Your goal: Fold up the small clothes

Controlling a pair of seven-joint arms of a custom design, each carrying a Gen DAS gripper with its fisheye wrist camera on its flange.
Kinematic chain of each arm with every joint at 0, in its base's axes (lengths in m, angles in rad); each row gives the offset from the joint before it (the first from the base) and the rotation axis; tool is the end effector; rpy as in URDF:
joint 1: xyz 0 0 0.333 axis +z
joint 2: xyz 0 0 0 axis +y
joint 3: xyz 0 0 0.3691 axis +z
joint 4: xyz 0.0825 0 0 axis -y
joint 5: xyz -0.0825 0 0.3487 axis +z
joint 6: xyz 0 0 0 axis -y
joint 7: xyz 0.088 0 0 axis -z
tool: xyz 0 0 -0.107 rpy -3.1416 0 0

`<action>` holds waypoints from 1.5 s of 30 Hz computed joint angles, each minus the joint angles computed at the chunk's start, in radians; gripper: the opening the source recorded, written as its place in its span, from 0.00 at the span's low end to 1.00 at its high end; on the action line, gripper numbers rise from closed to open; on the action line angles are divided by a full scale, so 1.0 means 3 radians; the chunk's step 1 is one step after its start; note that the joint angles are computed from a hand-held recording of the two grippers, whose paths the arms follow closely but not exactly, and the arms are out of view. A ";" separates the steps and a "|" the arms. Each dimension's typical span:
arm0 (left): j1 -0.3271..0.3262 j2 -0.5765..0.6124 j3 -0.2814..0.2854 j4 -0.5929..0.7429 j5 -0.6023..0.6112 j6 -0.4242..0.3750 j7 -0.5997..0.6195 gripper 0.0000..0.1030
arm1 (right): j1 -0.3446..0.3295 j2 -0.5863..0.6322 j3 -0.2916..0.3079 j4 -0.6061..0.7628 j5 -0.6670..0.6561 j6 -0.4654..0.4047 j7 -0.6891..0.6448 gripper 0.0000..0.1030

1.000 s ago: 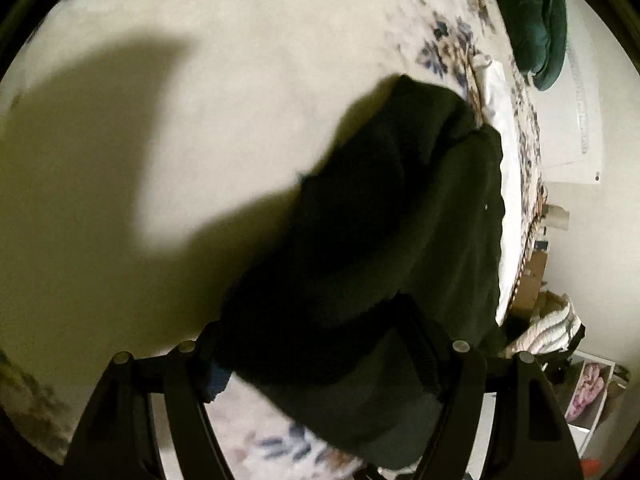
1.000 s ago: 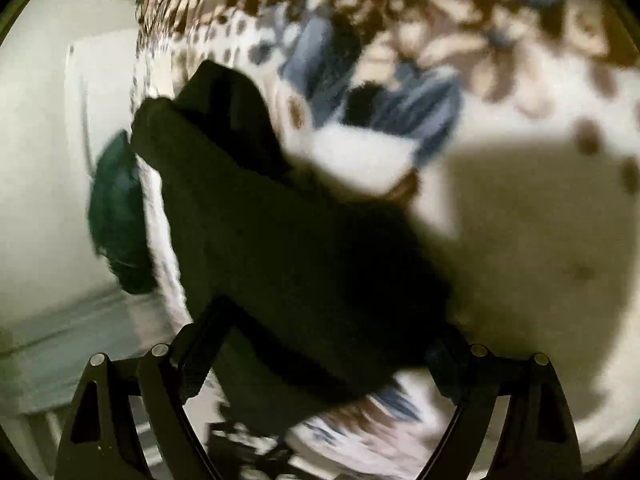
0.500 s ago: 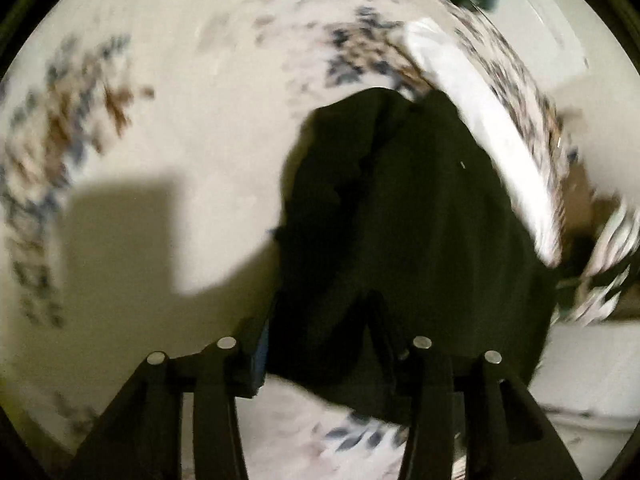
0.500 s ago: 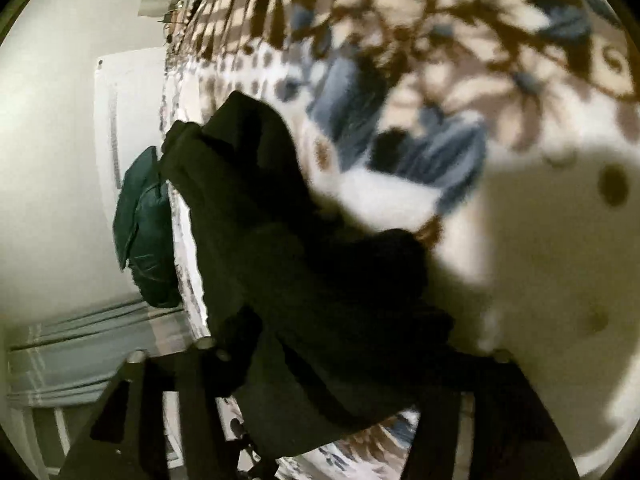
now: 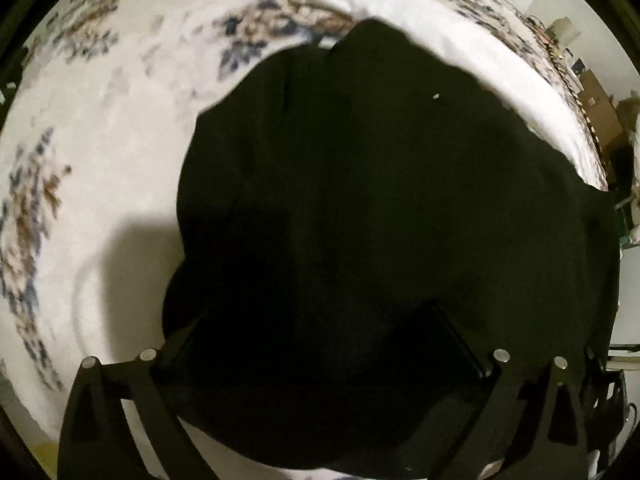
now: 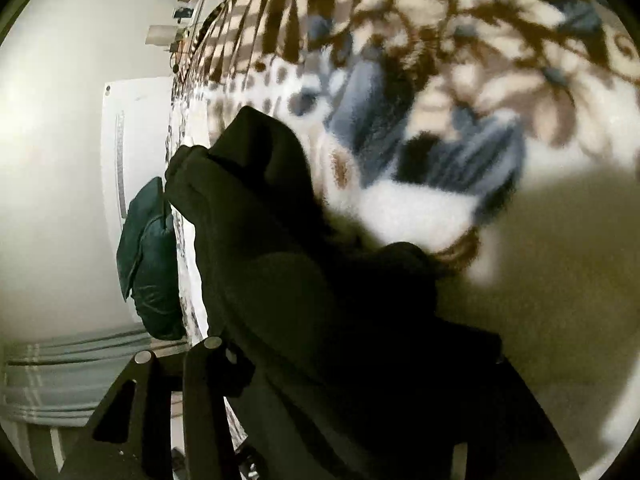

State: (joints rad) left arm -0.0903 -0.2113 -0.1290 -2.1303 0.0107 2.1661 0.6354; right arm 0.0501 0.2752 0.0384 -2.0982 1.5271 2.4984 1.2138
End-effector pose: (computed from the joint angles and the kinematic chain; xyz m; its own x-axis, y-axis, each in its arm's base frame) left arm 0.4587 -0.1075 0.5867 0.6308 -0.7563 0.1733 -0.7363 -0.6539 -0.1738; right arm 0.5761 0.0436 0.3730 -0.4895 -0.3559 -0.7960 -0.7263 0.6717 0.1463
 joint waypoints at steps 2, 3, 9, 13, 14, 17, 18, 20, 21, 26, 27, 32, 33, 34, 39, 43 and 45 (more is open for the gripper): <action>0.0003 0.0004 0.0027 0.0010 -0.0036 -0.0012 0.0068 1.00 | -0.0064 0.0052 -0.0009 0.0019 0.0102 -0.0137 0.0040 0.60; 0.0008 0.0005 0.0035 0.0036 -0.0046 -0.0055 0.0089 1.00 | -0.0077 0.0069 -0.0008 0.0030 0.0142 -0.0168 0.0067 0.61; 0.0034 -0.0105 0.0016 0.0050 0.0015 -0.0299 0.0011 1.00 | 0.0001 -0.0043 -0.0005 -0.0048 0.0185 0.0003 0.0049 0.53; 0.0055 -0.0272 0.0114 -0.0180 -0.0197 -0.0205 0.0011 1.00 | 0.0072 -0.0093 -0.0007 -0.0020 0.0012 0.0145 0.0170 0.43; 0.0057 -0.0304 0.0132 -0.0227 -0.0230 -0.0179 0.0035 1.00 | 0.0102 -0.0087 -0.0001 0.0036 -0.0081 0.0191 0.0243 0.42; 0.0075 -0.0409 0.0172 -0.0372 -0.0302 -0.0128 0.0066 1.00 | 0.0088 -0.0154 -0.0003 0.0014 -0.0179 0.0157 0.0191 0.42; 0.0078 -0.0427 0.0191 -0.0412 -0.0349 -0.0094 0.0076 1.00 | 0.0060 -0.0100 -0.0007 0.0044 -0.0168 0.0073 0.0239 0.45; 0.0079 -0.0451 0.0222 -0.0466 -0.0447 -0.0018 0.0094 1.00 | -0.0006 -0.0015 -0.0013 0.0050 -0.0050 -0.0053 0.0313 0.57; 0.0082 -0.0446 0.0221 -0.0463 -0.0449 -0.0015 0.0108 1.00 | -0.0023 0.0028 0.0001 0.0060 0.0119 -0.0053 0.0311 0.57; 0.0087 -0.0462 0.0236 -0.0467 -0.0490 0.0003 0.0184 1.00 | 0.0261 -0.0090 0.0040 0.0184 -0.0349 0.0635 0.0483 0.43; 0.0086 -0.0482 0.0253 -0.0488 -0.0526 0.0017 0.0209 1.00 | 0.0331 -0.0137 0.0051 0.0217 -0.0591 0.0779 0.0544 0.41; 0.0141 -0.0667 0.0333 -0.0565 -0.0614 -0.0064 0.0273 1.00 | 0.0808 -0.0227 -0.0060 0.0641 -0.2956 0.1009 0.1357 0.40; 0.0158 -0.0734 0.0351 -0.0592 -0.0630 -0.0085 0.0260 1.00 | 0.0924 -0.0192 -0.0080 0.0775 -0.3404 0.0955 0.1471 0.40; 0.0177 -0.0860 0.0342 -0.0650 -0.0647 -0.0093 0.0187 1.00 | 0.1042 -0.0161 -0.0083 0.0893 -0.3819 0.0921 0.1512 0.39; 0.0375 -0.1447 0.0433 -0.0848 -0.0445 -0.0352 -0.0071 1.00 | 0.1524 0.0138 0.0099 0.1431 -0.5006 0.0717 0.1225 0.39; 0.0580 -0.1923 0.0550 -0.1002 -0.0183 -0.0691 -0.0258 1.00 | 0.2017 0.0428 0.0095 0.1724 -0.5635 0.0464 0.1040 0.39; 0.0630 -0.2025 0.0581 -0.1031 -0.0077 -0.0803 -0.0302 1.00 | 0.2252 0.0516 0.0030 0.1773 -0.5917 0.0343 0.1065 0.39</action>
